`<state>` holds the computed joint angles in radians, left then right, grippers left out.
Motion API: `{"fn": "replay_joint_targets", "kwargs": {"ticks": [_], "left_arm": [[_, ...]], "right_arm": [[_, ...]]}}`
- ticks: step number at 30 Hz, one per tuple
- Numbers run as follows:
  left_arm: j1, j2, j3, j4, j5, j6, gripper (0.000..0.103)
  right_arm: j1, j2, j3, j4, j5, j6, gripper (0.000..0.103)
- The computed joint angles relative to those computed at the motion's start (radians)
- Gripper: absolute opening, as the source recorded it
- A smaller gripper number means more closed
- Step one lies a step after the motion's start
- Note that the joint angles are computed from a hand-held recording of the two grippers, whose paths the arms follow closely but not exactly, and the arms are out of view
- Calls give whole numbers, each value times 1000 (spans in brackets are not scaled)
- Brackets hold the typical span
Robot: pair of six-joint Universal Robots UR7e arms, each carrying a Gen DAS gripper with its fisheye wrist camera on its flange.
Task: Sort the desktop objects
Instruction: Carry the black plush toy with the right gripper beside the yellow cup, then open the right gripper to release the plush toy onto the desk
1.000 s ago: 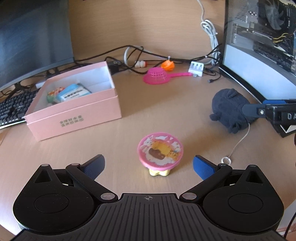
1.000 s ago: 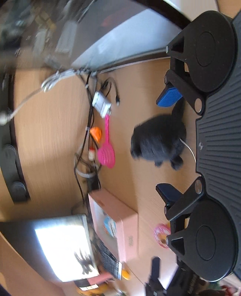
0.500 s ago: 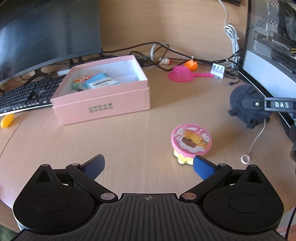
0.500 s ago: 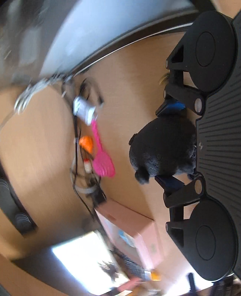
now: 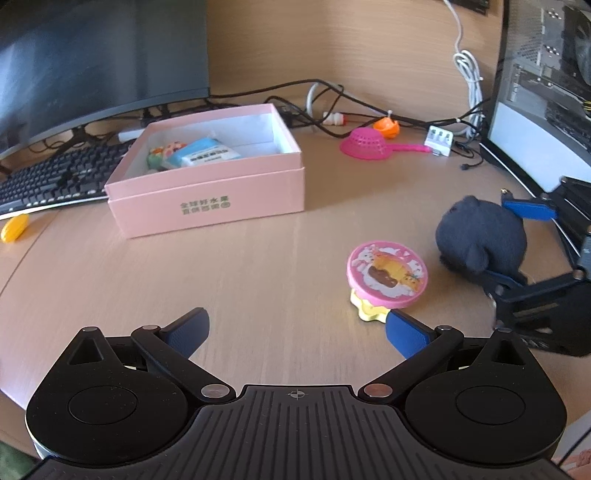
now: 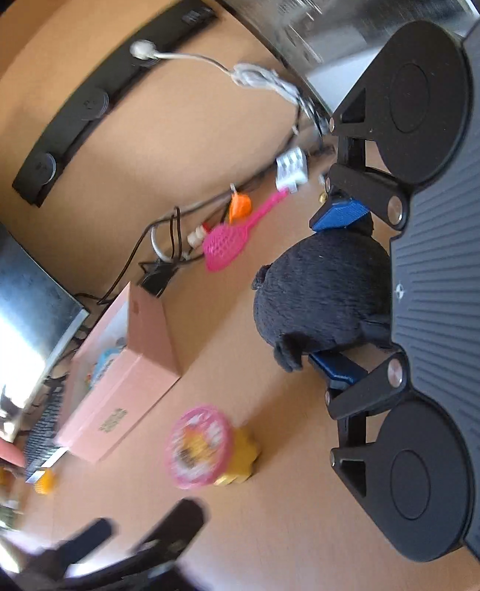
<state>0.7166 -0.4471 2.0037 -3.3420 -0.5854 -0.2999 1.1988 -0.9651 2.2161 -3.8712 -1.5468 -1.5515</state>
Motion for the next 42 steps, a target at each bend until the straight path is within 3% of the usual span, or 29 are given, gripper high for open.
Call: {"fn": "replay_joint_targets", "kwargs": {"ticks": [2,6,10,14,21,25,27,31,37,42], "left_arm": [[-1,0,0,-8,2,2,103],[-4,6,-4,-19,4,14,103],[-3,10,-14,-4,-3,13,103],[-4,14,-18,-4,-5,18,103],[0,5,-12,-71,-17,-10,103],[-2,8,-18,-67,50,-14,103],[1,0,-13,-58,55,-36,103],[-1,-5,-7,-35,70,-48,103],[-1,-22,-6,70,56,-72,103],[-10,-11,-9,46,49,-46,103]], "right_arm": [[-7,-47,21,85,32,51,82],[-27,-96,58,161,102,76,84],[-44,-172,83,309,158,114,91],[-57,-231,97,451,205,107,95],[-68,-301,109,540,251,115,95],[-97,-387,119,606,367,138,95],[-102,-387,123,553,390,154,97],[-96,-327,106,426,314,197,102],[-104,-273,58,479,188,289,103],[-120,-239,39,489,116,370,103]]}}
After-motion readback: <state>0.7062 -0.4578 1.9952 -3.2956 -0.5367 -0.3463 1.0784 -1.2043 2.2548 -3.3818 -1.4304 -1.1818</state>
